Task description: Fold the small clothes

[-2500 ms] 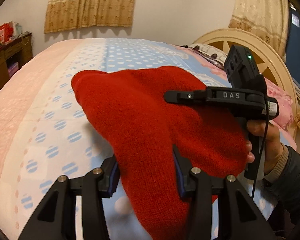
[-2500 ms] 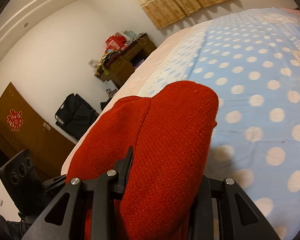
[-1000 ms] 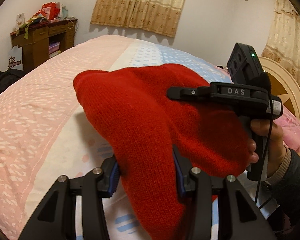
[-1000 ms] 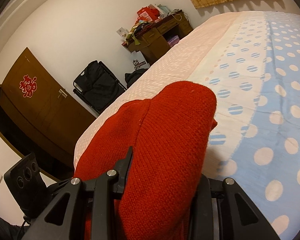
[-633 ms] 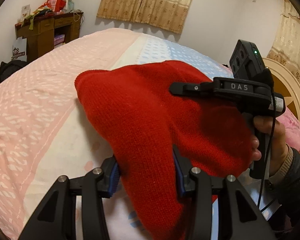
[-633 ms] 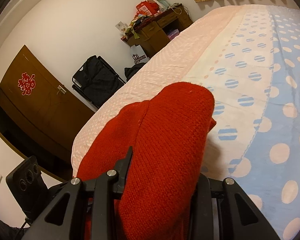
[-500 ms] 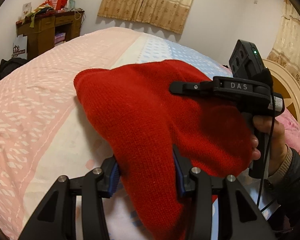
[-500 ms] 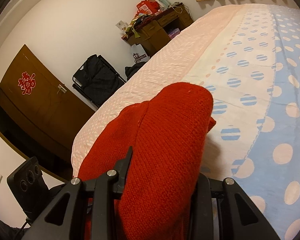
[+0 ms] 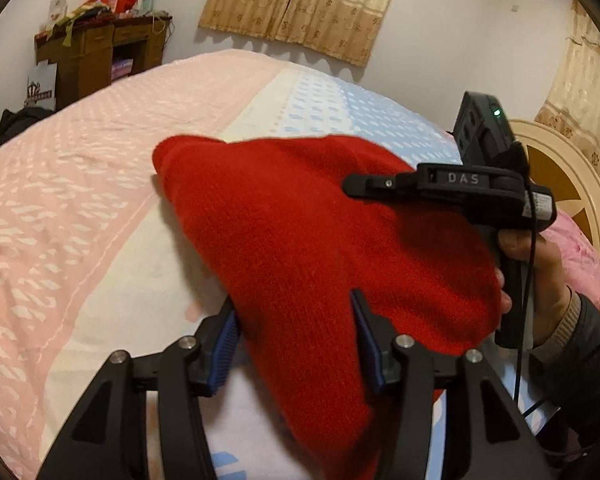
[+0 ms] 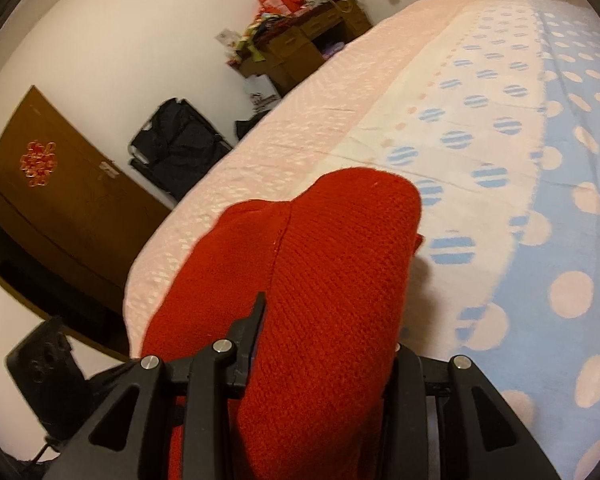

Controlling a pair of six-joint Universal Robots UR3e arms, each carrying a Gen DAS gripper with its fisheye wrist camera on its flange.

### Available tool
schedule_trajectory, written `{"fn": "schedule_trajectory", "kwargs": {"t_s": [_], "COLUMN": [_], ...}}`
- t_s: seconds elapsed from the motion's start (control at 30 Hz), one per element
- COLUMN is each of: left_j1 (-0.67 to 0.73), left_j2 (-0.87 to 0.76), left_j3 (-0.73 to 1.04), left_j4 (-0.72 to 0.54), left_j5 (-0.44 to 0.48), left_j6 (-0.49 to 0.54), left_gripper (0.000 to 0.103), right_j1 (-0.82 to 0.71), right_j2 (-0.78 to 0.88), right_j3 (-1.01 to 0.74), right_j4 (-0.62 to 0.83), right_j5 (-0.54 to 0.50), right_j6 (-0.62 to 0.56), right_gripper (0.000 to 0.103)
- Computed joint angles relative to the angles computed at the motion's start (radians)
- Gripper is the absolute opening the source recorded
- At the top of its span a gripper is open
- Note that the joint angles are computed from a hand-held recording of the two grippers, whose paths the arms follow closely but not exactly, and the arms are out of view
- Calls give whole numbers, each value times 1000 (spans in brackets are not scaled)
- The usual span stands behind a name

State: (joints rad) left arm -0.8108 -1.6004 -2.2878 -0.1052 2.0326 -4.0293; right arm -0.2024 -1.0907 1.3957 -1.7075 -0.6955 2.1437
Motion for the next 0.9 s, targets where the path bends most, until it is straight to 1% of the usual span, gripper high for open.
{"fn": "schedule_trajectory", "kwargs": {"t_s": [0.03,0.1,0.2,0.27,0.33,0.4,0.43,0.47,0.5,0.53,0.63,0.7,0.73,0.77,0.8,0.9], "left_j1": [-9,-30,-37,-50,-60,-39,-25,-15,-2,7,31,32,33,41,53,60], "left_j2": [5,18,34,43,54,62,71,79,69,69,85,100,103,97,88,59], "left_j3": [6,10,33,50,67,68,58,51,62,65,59,57,54,52,49,56], "left_j4": [-14,-31,-73,-98,-156,-168,-164,-166,-165,-168,-178,-217,-222,-216,-209,-223], "left_j5": [9,30,52,90,136,142,134,137,136,139,165,200,212,204,186,166], "left_j6": [-1,-18,-16,-9,-12,-5,-6,-15,-8,-3,-20,-43,-43,-33,-17,-18], "left_gripper": [57,57,57,58,58,58,60,65,66,66,66,66,66,66,66,66], "right_j1": [-6,-16,-18,-19,-35,-64,-79,-106,-124,-148,-203,-213,-214,-212,-210,-202], "right_j2": [4,2,-4,-19,-45,-59,-71,-94,-108,-128,-197,-221,-224,-241,-264,-280], "right_j3": [-2,4,15,36,67,67,76,92,97,96,69,27,14,27,61,132], "right_j4": [-1,-12,-25,-61,-100,-100,-118,-128,-114,-63,229,476,554,592,572,467], "right_j5": [-4,-9,-19,-30,-34,-40,-45,-36,-22,0,63,59,44,27,14,2], "right_j6": [11,21,24,37,39,30,41,40,32,1,-223,-418,-483,-531,-538,-479], "right_gripper": [42,43,44,49,51,52,52,53,53,53,53,53,53,53,53,53]}}
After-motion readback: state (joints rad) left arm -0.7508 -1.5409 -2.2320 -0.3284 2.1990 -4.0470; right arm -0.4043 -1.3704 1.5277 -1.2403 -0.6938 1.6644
